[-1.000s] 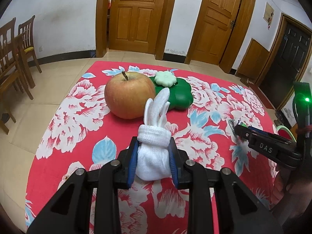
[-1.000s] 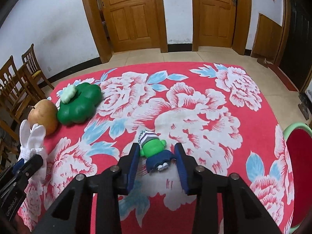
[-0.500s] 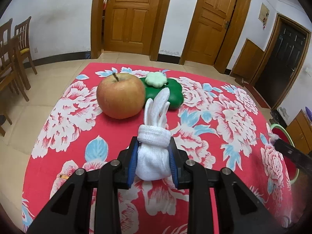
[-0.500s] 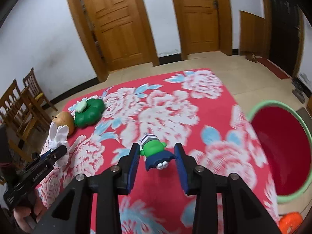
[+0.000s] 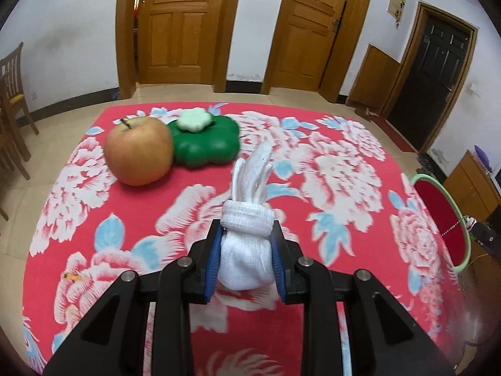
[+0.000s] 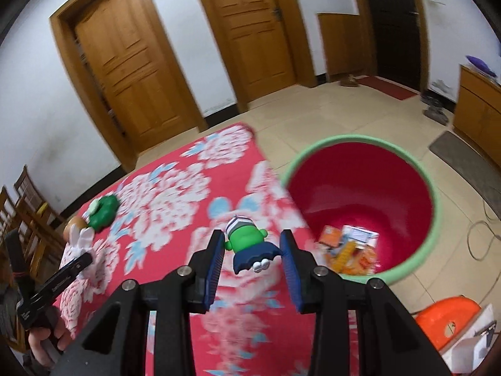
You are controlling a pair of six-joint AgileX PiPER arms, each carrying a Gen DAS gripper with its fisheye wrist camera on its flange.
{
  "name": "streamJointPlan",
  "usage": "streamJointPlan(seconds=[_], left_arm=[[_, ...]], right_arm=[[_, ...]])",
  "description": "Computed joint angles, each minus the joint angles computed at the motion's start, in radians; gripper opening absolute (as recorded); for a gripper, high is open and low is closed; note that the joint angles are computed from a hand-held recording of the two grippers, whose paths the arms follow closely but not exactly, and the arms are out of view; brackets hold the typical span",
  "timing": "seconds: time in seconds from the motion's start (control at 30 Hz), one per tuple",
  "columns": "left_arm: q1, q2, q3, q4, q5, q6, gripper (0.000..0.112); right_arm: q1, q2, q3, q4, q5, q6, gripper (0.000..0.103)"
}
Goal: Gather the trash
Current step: 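Carry the green figure over the bucket and open the right tool while the left holds the cloth, then move the left tool over the red bucket and open it to drop the white cloth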
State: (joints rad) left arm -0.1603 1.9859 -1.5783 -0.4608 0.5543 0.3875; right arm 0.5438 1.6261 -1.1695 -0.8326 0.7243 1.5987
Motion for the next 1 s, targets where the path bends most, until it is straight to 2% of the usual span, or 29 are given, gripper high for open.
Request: streamJointPlan(seconds=[0.1,0.3,0.53,0.63,0.73,0.83,1.0], left_arm=[[-0.022,-0.021,0.006,0.0,0.011,-0.01,0.029],[-0.083,-0.039,-0.026,0.001,0.059,-0.04,0.029],[-0.178,-0.041,-0.062,0.045,0.08,-0.1,0.029],[-0.224,-0.031,-0.088,0.073,0.094,-0.124,0.029],[-0.27,-0.017,-0.118,0.095,0.11,-0.142,0.029],[-0.317,0.019,-0.181,0.11,0.151,-0.151,0.029],[-0.397,0.09,-0.301,0.164,0.207,-0.176,0.029]], right_arm=[[-0.012,-0.058,0.08,-0.047,0.013,0.069,0.039],[-0.105,-0.119,0.2,-0.066,-0.053,0.13,0.039],[-0.206,-0.138,0.27,-0.063,-0.141,0.124,0.039],[-0.255,-0.159,0.321,-0.101,-0.224,0.165,0.04],[-0.276,-0.169,0.353,-0.155,-0.266,0.223,0.048],[-0.288,-0.187,0.379,-0.175,-0.287,0.259,0.05],[-0.279,-0.23,0.436,-0.237,-0.293,0.354,0.059]])
